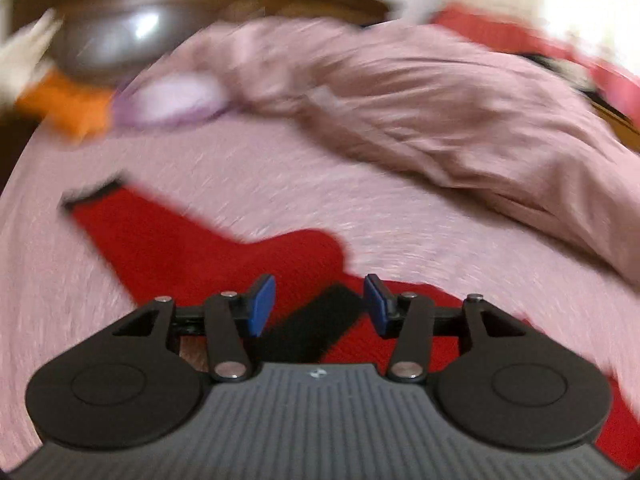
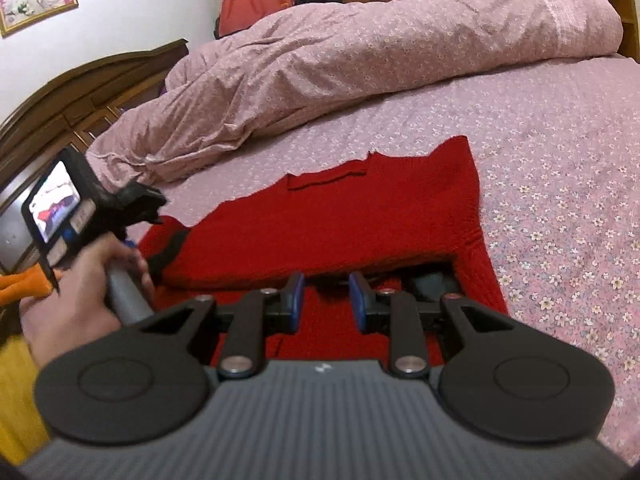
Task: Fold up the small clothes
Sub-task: 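Move the left gripper to the black cuff of the other sleeve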
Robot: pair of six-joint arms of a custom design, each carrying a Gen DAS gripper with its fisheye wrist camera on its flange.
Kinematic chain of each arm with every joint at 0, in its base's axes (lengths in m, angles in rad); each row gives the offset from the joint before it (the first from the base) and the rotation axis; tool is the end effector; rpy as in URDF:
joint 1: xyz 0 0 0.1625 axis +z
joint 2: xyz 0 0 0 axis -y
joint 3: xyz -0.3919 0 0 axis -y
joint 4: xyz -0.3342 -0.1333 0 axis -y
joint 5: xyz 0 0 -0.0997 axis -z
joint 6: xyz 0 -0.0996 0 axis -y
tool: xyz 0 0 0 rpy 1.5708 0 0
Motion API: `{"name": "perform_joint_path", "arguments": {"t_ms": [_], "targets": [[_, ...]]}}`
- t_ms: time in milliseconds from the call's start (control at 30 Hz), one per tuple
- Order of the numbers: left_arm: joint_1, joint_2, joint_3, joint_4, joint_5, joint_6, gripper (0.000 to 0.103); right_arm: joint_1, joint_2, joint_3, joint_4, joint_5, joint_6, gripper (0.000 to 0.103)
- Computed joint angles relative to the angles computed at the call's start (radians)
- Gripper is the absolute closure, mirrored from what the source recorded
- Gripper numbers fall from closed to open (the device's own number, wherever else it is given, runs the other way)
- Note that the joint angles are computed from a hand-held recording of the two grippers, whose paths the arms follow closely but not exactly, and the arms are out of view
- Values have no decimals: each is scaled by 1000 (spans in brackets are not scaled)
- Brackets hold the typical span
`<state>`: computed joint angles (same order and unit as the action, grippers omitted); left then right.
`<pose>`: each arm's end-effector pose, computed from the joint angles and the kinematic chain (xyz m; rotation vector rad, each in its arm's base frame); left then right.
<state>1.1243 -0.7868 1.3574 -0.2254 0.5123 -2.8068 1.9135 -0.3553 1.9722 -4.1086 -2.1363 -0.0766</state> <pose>-0.0477 -0.6093 0.1492 0.0009 1.9454 -1.3218 0.2363 -0.4246 -0.0065 0.1623 -2.4359 1.2811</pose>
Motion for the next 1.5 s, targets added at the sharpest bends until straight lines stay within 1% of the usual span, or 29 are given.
{"name": "perform_joint_path", "arguments": {"t_ms": [33, 67, 100, 133, 167, 267, 333, 367, 400, 433, 467, 500, 567, 633, 700, 767, 867, 967, 1067, 1200, 1333, 1400, 1500], "targets": [[-3, -26, 48, -19, 61, 85, 47, 4, -1, 4, -8, 4, -2, 74], [-2, -46, 79, 4, 124, 136, 46, 7, -2, 8, -15, 7, -4, 74], [2, -61, 87, 69, 175, 145, 46, 11, -3, 13, -22, 9, -7, 74], [5, -70, 69, 173, 216, 115, 46, 14, -3, 17, -33, 12, -9, 74], [10, -82, 57, 253, 246, 94, 45, 17, -1, 21, -44, 12, -6, 74], [33, -131, 62, 351, 280, 102, 42, 21, 5, 34, -71, 18, 24, 74], [54, -175, 80, 366, 283, 133, 39, 23, 13, 41, -88, 25, 34, 74], [70, -195, 81, 373, 282, 150, 37, 26, 17, 42, -95, 20, 35, 70], [88, -214, 81, 384, 281, 157, 36, 30, 22, 43, -103, 14, 37, 59], [109, -235, 83, 400, 282, 153, 34, 35, 30, 42, -122, 3, 38, 53], [132, -242, 61, 427, 278, 137, 34, 40, 37, 40, -137, -10, 39, 42], [153, -253, 48, 444, 270, 126, 34, 46, 44, 37, -149, -29, 42, 36], [189, -265, 18, 452, 227, 116, 34, 53, 53, 33, -166, -53, 49, 36], [219, -275, -8, 446, 190, 135, 34, 51, 52, 43, -173, -61, 68, 36], [252, -291, -25, 452, 194, 157, 33, 54, 50, 49, -162, -83, 91, 36], [280, -297, -56, 483, 209, 172, 33, 60, 52, 50, -149, -114, 105, 36], [315, -292, -120, 567, 233, 170, 33, 67, 53, 55, -136, -142, 130, 36], [347, -260, -219, 684, 270, 118, 33, 79, 58, 57, -129, -167, 146, 36], [373, -229, -311, 766, 299, 67, 33, 92, 63, 52, -112, -192, 153, 36], [390, -189, -396, 778, 278, 42, 32, 105, 72, 41, -92, -217, 178, 36], [412, -140, -499, 788, 247, 64, 32, 113, 79, 37, -90, -231, 194, 36], [424, -101, -570, 825, 230, 46, 32, 111, 80, 39, -84, -234, 204, 36], [447, -35, -688, 917, 248, -27, 32, 109, 79, 35, -61, -252, 222, 36]]}}
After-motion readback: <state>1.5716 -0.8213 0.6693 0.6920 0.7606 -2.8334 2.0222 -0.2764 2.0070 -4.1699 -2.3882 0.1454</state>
